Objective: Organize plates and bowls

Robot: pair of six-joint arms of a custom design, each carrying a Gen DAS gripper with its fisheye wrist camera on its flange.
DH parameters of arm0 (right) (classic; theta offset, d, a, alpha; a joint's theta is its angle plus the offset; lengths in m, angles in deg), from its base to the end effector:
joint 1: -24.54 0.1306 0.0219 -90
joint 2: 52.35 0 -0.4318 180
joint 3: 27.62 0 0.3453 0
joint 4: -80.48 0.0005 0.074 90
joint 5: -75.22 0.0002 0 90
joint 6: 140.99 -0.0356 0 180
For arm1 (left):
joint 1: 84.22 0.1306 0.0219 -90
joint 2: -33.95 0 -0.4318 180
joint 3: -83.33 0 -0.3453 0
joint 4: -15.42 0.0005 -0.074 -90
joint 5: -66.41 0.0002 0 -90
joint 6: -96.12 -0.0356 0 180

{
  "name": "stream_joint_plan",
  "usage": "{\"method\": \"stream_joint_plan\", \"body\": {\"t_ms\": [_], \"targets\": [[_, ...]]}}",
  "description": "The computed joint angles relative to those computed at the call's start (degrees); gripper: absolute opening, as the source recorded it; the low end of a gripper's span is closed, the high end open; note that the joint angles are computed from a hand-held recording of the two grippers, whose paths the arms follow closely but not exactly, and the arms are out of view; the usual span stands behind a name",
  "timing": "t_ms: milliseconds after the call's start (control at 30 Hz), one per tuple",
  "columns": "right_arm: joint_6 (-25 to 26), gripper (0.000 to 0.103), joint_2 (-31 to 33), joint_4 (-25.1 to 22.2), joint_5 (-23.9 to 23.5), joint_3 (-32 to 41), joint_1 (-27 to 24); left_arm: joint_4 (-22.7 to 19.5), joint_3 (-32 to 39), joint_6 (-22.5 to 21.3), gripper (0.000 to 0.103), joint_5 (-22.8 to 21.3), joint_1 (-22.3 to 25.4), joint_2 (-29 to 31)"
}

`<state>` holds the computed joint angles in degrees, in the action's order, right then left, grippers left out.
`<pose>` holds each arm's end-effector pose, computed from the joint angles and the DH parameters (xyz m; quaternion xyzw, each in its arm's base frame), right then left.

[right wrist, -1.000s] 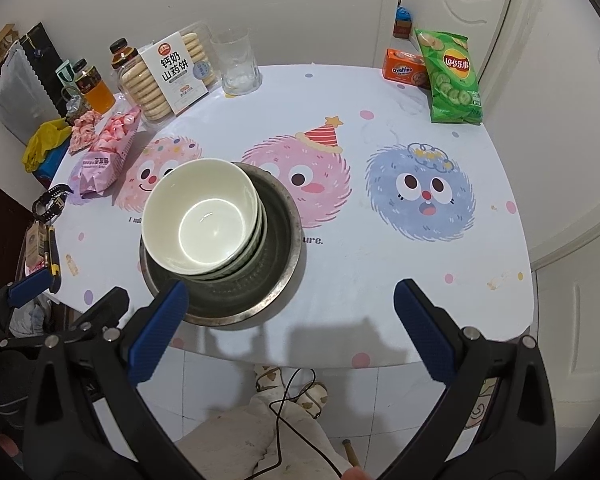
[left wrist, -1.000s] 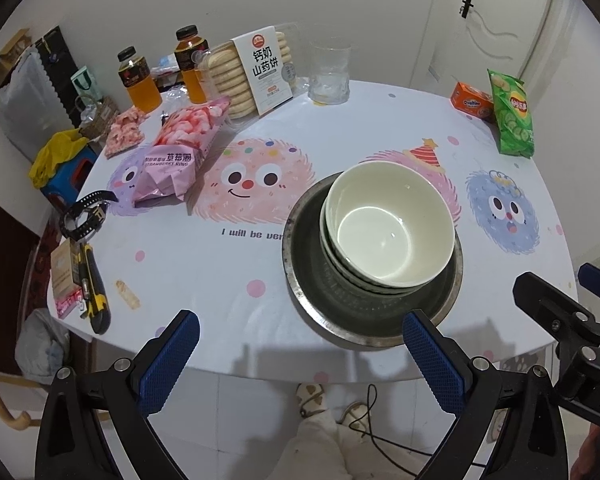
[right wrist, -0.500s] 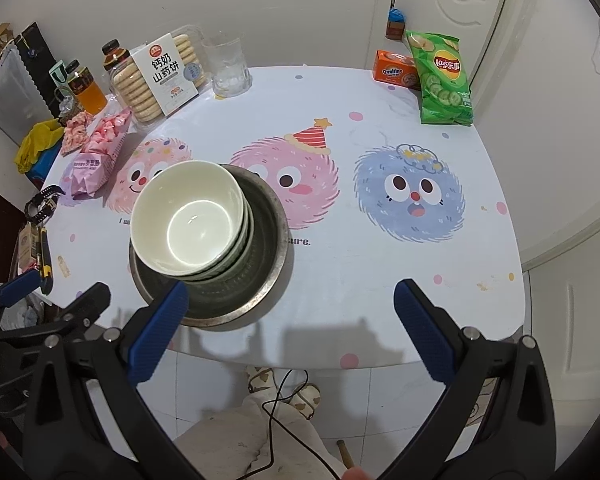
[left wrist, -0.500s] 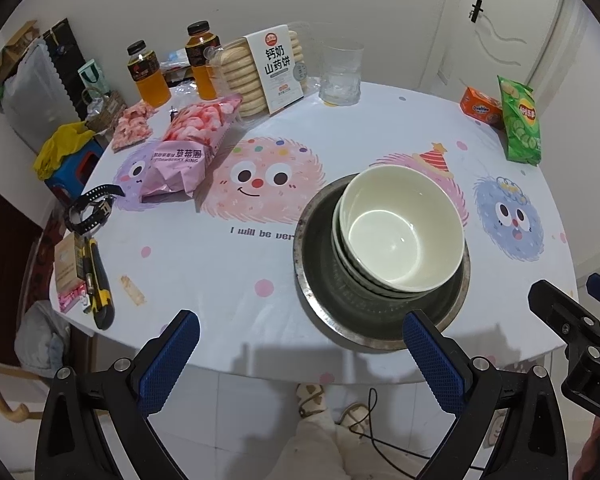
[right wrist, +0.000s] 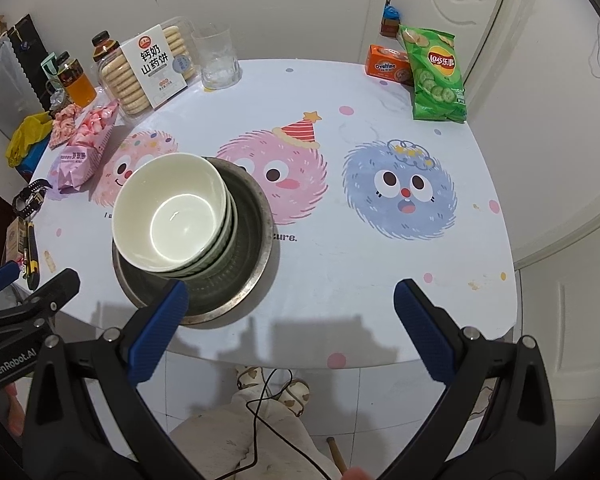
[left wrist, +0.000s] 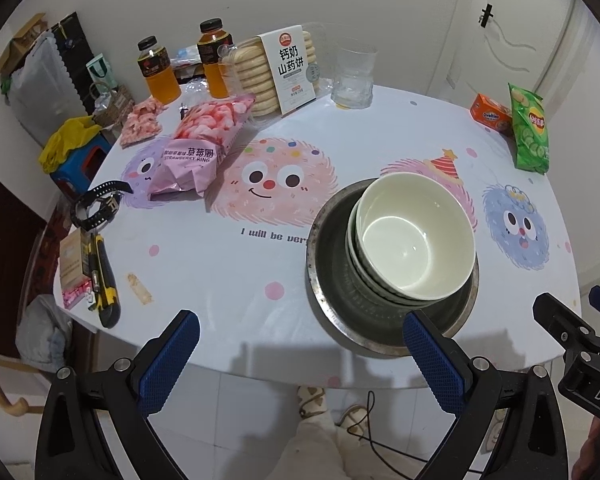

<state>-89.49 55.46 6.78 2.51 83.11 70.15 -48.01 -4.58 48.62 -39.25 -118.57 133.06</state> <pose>0.3816 0.3740 0.4573 -0.0354 0.9744 0.0005 0.2218 0.3924 -0.2571 0.4126 -0.0924 0.9722 0.0006 0.2152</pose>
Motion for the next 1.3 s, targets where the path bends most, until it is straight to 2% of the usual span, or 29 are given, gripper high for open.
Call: {"method": "stream_joint_plan", "body": {"t_ms": [1300], "targets": [[0.9, 0.102, 0.4, 0.4, -0.3, -0.3, -0.7, -0.4, 1.5, 0.1, 0.103, 0.4, 0.0, 1.6]]}}
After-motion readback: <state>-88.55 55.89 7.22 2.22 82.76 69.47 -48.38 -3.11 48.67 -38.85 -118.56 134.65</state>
